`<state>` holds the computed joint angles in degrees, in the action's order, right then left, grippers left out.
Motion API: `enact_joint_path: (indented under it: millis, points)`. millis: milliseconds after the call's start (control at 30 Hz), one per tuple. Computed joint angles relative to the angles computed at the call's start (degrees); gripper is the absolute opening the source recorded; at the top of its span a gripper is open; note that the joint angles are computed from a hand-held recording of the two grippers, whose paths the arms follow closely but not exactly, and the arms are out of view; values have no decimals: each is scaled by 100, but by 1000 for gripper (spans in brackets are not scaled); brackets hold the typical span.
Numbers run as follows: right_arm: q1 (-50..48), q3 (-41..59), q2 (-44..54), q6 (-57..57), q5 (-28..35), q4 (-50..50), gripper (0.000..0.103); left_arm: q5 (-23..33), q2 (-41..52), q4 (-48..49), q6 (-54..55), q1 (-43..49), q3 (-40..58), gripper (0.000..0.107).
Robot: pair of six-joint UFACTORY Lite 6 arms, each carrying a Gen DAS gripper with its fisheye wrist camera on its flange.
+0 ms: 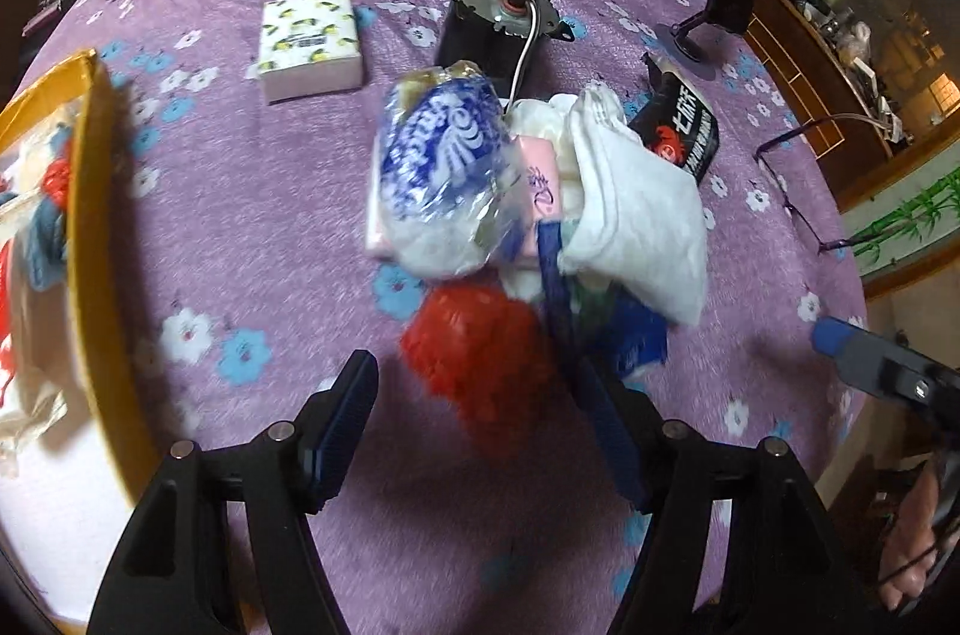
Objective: Organize soft objects
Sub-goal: 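Move both grippers back over the pile of soft items, then grasp the red plastic bag with the left gripper while the right grasps the white cloth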
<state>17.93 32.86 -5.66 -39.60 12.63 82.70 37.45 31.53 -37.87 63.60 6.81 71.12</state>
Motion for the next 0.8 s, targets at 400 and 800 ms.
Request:
enact_joint_path:
  millis: [400,800]
  points:
    - [-272,568,805,-1171,260,730,60,-157,-307,-433,798,11,-425,37]
    - [308,2557,3093,681,-319,-882,76,18,-823,-266,1289,830,-672,36]
